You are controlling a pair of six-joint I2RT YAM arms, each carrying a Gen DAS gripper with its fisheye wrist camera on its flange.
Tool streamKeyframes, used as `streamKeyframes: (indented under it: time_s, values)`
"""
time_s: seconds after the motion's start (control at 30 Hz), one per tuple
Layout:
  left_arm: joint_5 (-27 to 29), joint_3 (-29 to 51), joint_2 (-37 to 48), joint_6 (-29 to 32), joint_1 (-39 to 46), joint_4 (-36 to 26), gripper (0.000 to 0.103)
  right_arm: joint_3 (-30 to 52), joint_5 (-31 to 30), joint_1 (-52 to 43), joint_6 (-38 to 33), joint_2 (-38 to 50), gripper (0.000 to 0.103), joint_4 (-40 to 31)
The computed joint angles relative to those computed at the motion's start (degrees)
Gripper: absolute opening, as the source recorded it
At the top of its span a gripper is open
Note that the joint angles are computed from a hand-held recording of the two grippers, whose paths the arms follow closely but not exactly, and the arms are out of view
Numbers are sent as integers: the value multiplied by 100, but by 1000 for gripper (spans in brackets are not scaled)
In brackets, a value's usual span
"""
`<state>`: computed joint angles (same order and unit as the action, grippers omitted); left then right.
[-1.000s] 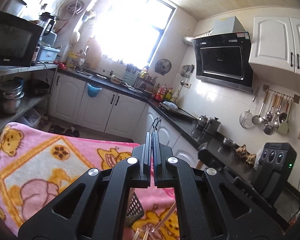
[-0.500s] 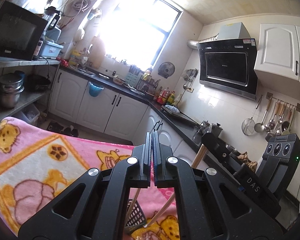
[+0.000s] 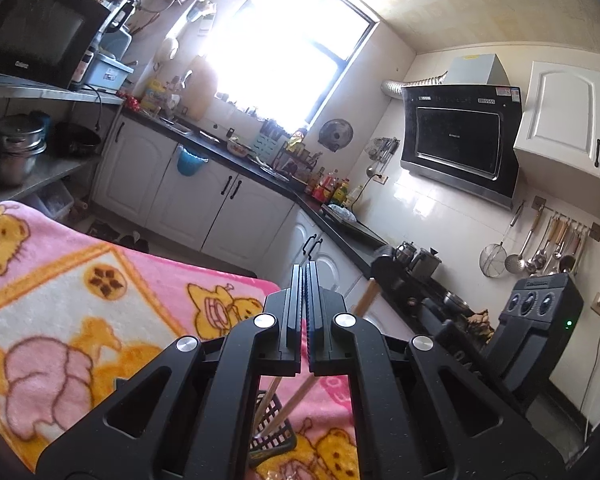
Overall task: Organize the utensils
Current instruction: 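Lift the left tool's chopstick over the basket while the right tool carries its chopstick there, then lower into the basket and open the left gripper while the right gripper opens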
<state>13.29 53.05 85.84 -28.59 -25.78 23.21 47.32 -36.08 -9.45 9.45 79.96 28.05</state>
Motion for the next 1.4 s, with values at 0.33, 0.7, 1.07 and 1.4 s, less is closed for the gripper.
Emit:
streamKeyframes:
  time_s: [0.33,0.7,1.07,1.4]
  values:
    - [-111,-141,346,-34,-39,300,0,-195,247,82,91,402,7,447]
    - [-638,-340,491,235,-173,-6,0,-368,454,156,-51,684,8,540]
    - [-1019,-625,127,421,-304,-376,15,-667,453,4,-624,190,25,-369]
    - [-1096,-902,-203,354,-347,-580,41,-758,308,-296,-1167,-220,45,-1698]
